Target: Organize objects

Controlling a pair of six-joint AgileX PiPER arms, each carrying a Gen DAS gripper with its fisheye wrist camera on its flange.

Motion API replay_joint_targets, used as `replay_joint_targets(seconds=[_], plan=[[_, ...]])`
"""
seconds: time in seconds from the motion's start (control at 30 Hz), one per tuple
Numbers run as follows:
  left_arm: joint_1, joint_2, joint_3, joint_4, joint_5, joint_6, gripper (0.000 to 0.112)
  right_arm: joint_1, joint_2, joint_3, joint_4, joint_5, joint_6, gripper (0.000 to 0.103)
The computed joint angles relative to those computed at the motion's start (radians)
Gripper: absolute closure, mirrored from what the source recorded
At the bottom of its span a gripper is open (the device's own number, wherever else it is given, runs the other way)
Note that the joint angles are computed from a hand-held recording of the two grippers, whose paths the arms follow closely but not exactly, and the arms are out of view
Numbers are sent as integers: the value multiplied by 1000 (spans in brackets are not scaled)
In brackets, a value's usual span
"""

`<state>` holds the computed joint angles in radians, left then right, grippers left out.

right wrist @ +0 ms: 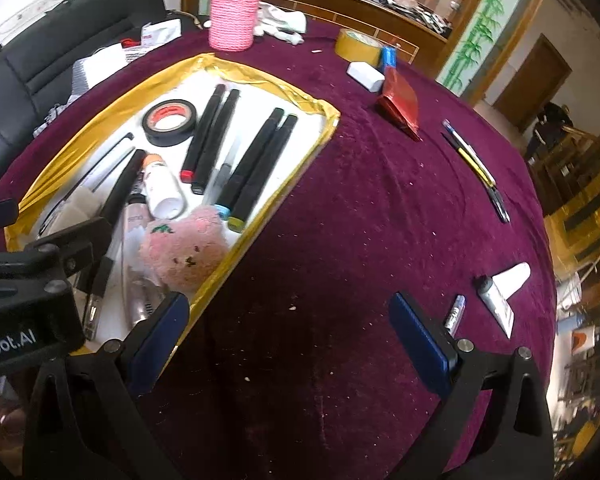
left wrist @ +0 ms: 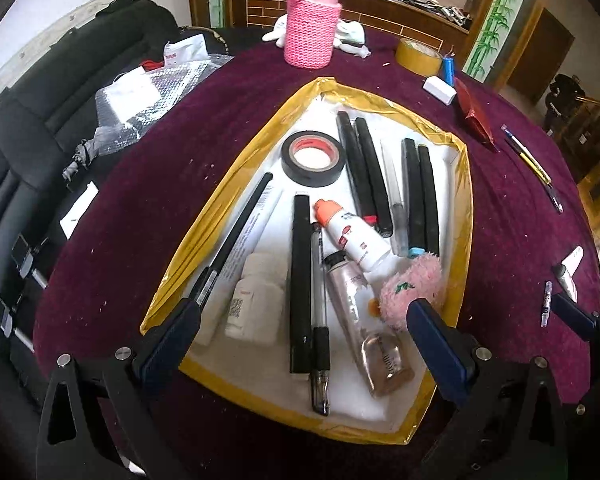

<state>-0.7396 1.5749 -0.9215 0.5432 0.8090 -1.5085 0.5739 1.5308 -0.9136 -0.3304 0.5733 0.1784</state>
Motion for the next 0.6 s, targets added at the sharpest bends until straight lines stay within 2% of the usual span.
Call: replay_joint_targets(seconds=[0.33,0.6], plan=[[24,1,5,-9,-42,43,11,8,-1,5,-42,16,53,2],[25,-7,6,-4,-42,42,11,25,-14,17,-57,16,56,2]])
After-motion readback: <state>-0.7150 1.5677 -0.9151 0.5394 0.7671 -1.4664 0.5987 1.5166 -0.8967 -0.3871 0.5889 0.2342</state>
